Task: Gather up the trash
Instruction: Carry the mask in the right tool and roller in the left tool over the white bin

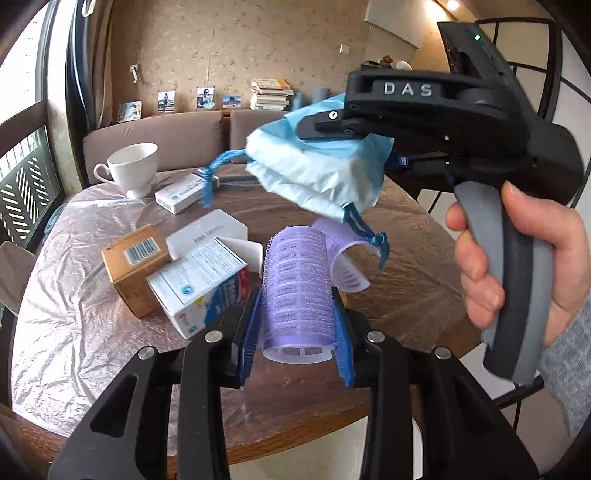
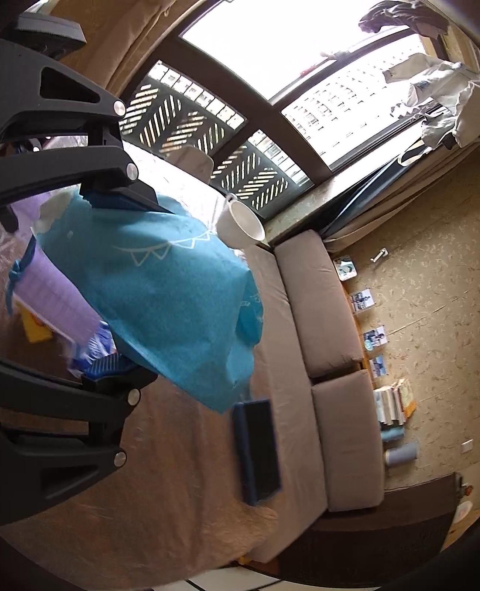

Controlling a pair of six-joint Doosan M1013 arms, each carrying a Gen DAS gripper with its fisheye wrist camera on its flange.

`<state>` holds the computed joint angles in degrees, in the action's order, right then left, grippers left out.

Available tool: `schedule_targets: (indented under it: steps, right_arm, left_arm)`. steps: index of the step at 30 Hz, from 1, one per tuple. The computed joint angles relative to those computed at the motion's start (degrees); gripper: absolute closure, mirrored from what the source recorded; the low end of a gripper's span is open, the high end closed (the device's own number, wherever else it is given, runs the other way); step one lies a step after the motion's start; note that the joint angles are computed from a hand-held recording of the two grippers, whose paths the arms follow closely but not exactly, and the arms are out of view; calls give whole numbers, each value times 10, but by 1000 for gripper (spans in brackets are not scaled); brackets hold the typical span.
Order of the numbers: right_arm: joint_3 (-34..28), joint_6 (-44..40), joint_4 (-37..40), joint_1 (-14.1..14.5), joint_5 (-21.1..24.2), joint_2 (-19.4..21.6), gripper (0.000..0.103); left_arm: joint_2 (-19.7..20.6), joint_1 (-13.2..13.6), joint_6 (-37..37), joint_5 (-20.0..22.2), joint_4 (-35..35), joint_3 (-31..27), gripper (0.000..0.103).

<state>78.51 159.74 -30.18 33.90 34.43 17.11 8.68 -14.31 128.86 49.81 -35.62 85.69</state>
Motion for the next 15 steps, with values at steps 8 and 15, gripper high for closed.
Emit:
schedule_targets:
  steps: [8, 15]
  right_arm:
    - [48, 64, -15, 17, -23, -24, 43]
    - [73, 133, -49, 20, -28, -42, 43]
  left_arm:
    - [1, -7, -17, 13, 4, 10, 66]
    - [2, -11, -41, 11, -6, 11, 66]
